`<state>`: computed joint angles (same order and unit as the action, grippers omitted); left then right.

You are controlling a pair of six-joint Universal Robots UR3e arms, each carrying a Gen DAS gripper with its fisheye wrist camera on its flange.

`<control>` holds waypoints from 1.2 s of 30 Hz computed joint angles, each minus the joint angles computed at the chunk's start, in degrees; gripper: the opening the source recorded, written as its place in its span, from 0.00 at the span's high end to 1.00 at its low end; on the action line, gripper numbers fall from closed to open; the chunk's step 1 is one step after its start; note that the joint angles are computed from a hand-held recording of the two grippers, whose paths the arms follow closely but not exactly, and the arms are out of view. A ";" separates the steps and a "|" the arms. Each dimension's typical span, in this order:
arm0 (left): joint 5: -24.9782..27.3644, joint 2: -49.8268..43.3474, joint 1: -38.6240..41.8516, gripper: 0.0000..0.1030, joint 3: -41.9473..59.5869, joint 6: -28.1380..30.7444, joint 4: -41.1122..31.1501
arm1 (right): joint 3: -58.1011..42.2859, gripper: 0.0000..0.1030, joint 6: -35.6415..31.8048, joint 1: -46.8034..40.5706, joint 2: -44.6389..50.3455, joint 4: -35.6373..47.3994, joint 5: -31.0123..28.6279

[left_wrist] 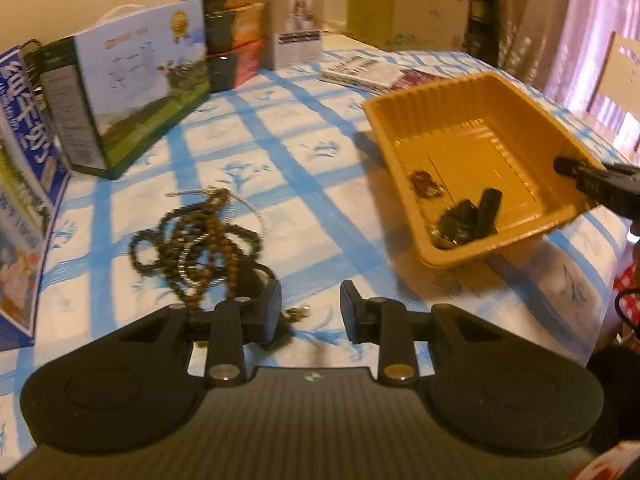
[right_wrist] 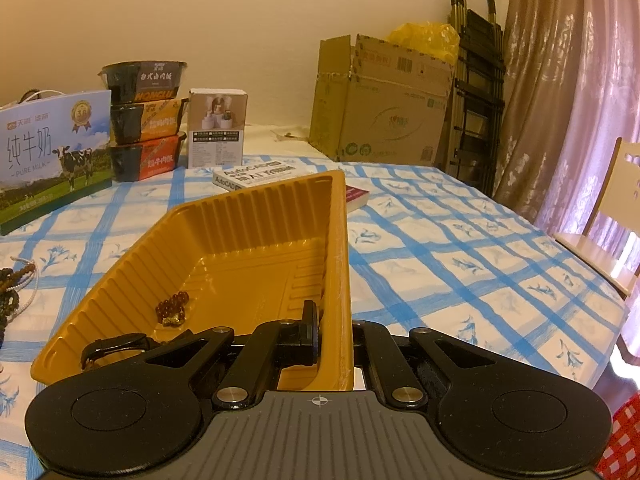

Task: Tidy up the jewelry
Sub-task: 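Move the left tool back to the pile toward the pearl item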

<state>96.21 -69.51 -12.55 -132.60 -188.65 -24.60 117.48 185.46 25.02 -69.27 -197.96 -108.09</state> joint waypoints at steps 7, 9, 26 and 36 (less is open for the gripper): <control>-3.60 -3.19 0.73 0.73 -1.52 -1.43 0.73 | 0.30 0.96 -0.17 -0.06 0.06 -0.51 0.12; -2.23 -4.71 0.37 0.73 -1.79 -2.20 1.33 | 0.30 0.96 -0.10 -0.08 0.06 -0.46 0.12; 2.52 -11.67 -0.53 0.70 -1.71 -4.05 8.52 | -0.08 0.97 -0.51 -0.08 0.40 -0.53 0.24; 2.38 -13.49 -0.27 0.79 -1.20 -4.17 10.17 | -0.33 0.97 -0.59 -0.06 0.49 -0.39 0.28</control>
<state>98.59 -83.00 -12.83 -133.80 -192.81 -14.43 117.14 184.87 24.96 -68.78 -198.35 -107.81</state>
